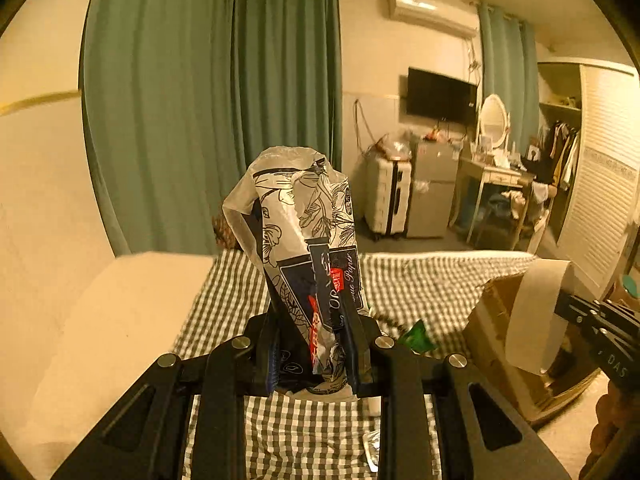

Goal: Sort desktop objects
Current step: 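Lift and carry the snack bag and tape roll over the cardboard box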

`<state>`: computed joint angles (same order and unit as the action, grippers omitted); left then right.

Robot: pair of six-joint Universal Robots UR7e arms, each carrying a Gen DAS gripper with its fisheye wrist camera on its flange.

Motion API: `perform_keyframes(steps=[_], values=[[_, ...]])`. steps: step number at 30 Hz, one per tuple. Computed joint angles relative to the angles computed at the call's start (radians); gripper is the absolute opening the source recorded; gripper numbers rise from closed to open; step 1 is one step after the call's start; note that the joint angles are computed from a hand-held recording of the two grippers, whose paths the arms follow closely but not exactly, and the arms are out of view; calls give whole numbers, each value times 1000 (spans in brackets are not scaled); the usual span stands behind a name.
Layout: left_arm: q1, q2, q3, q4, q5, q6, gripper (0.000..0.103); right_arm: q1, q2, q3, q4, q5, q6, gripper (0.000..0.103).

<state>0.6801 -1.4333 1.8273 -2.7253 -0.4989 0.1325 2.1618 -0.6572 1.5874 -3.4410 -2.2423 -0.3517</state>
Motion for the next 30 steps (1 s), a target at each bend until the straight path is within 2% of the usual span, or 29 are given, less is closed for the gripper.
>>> perform_keyframes(steps=[9, 12, 16, 18, 25, 30], values=[[-100, -4, -6, 21, 2, -39, 25, 23, -77, 66, -109, 45, -35, 4], [-122, 24, -18, -14, 5, -3, 25, 32, -108, 89, -148, 27, -55, 4], [-146, 42, -35, 14, -3, -37, 25, 33, -151, 116, -151, -16, -70, 4], [-152, 68, -54, 35, -15, -47, 25, 31, -171, 130, -154, -38, -85, 4], [-156, 144, -98, 71, -72, -96, 25, 12, -254, 204, -221, -49, -100, 4], [-139, 227, -132, 77, -135, -129, 25, -19, -339, 278, -204, -19, -42, 4]])
